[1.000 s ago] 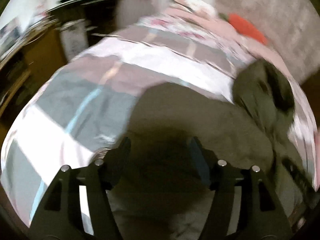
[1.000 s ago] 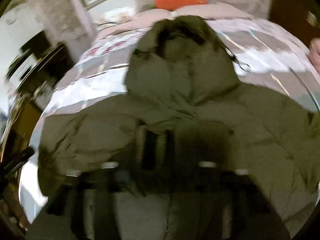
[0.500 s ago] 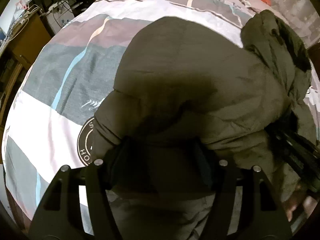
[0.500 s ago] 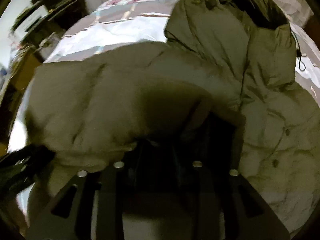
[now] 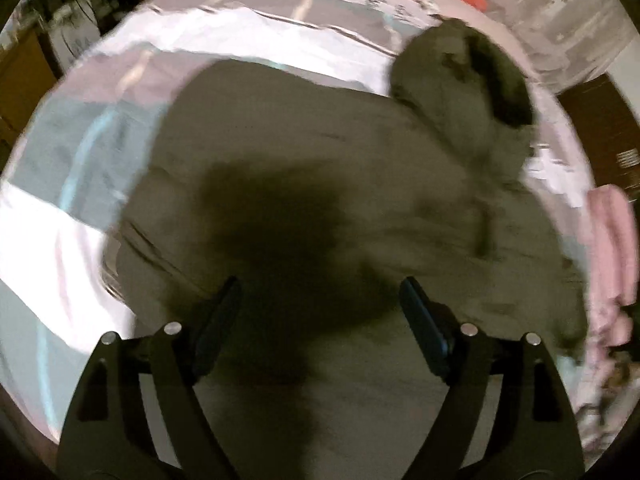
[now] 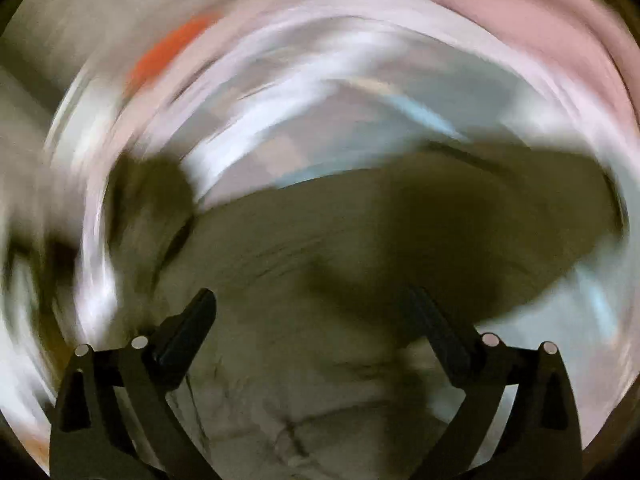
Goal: Fold large clothes
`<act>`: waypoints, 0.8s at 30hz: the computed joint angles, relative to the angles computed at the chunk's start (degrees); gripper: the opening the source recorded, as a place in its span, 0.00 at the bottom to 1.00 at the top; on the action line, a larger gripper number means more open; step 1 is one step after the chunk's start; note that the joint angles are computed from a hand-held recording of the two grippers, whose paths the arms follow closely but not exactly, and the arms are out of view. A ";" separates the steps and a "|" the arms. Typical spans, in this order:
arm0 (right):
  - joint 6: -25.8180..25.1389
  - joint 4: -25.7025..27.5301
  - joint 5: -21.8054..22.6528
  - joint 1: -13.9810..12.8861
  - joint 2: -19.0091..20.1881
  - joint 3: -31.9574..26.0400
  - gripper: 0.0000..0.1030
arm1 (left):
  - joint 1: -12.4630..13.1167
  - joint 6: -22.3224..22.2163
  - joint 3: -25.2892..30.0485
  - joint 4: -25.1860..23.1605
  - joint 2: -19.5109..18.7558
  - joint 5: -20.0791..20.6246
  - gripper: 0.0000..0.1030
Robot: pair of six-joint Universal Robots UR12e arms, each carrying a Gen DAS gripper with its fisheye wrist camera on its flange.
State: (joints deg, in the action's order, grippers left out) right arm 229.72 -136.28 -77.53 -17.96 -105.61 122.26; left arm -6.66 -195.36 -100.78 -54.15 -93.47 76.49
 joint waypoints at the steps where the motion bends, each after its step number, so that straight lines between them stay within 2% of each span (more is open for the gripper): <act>1: 2.52 -0.07 1.50 -2.26 -1.08 1.51 0.97 | -0.33 -0.05 0.29 -0.79 0.26 -1.23 0.80; 2: 5.31 0.59 3.44 -5.45 -2.37 3.56 0.96 | -0.92 0.19 0.72 -1.79 0.62 -2.16 0.81; 3: 6.63 2.45 4.43 -7.53 -3.10 4.73 0.97 | -1.93 0.90 1.23 -2.74 1.05 -2.45 0.83; 5: 9.36 6.39 5.29 -10.01 -3.56 6.49 0.96 | -4.14 1.98 1.85 -3.38 1.87 -1.75 0.85; 7: 11.08 8.92 6.97 -11.43 -2.54 7.31 0.96 | -5.77 2.72 2.13 -3.61 2.31 -1.81 0.88; 9: 11.51 7.56 7.06 -11.67 -1.58 7.54 0.96 | -6.84 3.86 2.07 -3.94 2.69 -3.06 0.88; 11: 10.80 5.13 3.64 -10.42 -0.03 6.41 0.95 | -7.72 5.47 2.34 -4.82 2.56 -3.47 0.88; 12: 9.75 3.19 1.74 -9.74 0.57 5.88 0.84 | -8.47 6.60 2.65 -5.28 2.30 -2.34 0.88; 13: 8.36 0.82 0.10 -8.72 1.42 5.42 0.54 | -8.96 7.11 2.87 -5.55 2.08 -0.83 0.88; 14: 5.61 -1.30 -1.78 -7.44 2.57 4.44 0.34 | -9.06 7.13 2.88 -5.64 2.01 0.18 0.88; 15: 4.45 -3.46 -3.19 -6.51 3.12 3.85 0.07 | -9.19 6.47 2.84 -5.82 1.90 1.47 0.88; 17: 2.83 -9.77 -9.67 -3.21 3.39 2.18 0.07 | -8.49 5.25 2.78 -6.63 1.65 1.70 0.88; 18: 0.99 -13.08 -11.91 -1.66 3.61 1.24 0.07 | -8.22 4.60 2.83 -6.88 1.54 1.83 0.88; 19: -2.49 -18.80 -12.83 0.23 3.94 0.07 0.07 | -7.88 3.34 2.91 -7.18 1.41 2.35 0.88; 20: -4.95 -22.71 -11.65 1.30 4.39 -0.68 0.07 | -7.67 2.22 2.86 -7.23 1.42 2.62 0.88; 21: -8.58 -26.53 -8.07 2.68 5.02 -1.99 0.07 | -7.15 0.21 2.74 -7.44 1.62 2.52 0.88; 22: -11.02 -27.96 -5.11 3.29 5.17 -2.72 0.07 | -6.70 -1.09 2.60 -7.46 1.74 2.00 0.88; 24: -16.98 -27.44 2.25 6.81 6.82 -5.65 0.07 | -6.05 -3.12 2.26 -6.89 2.02 1.08 0.88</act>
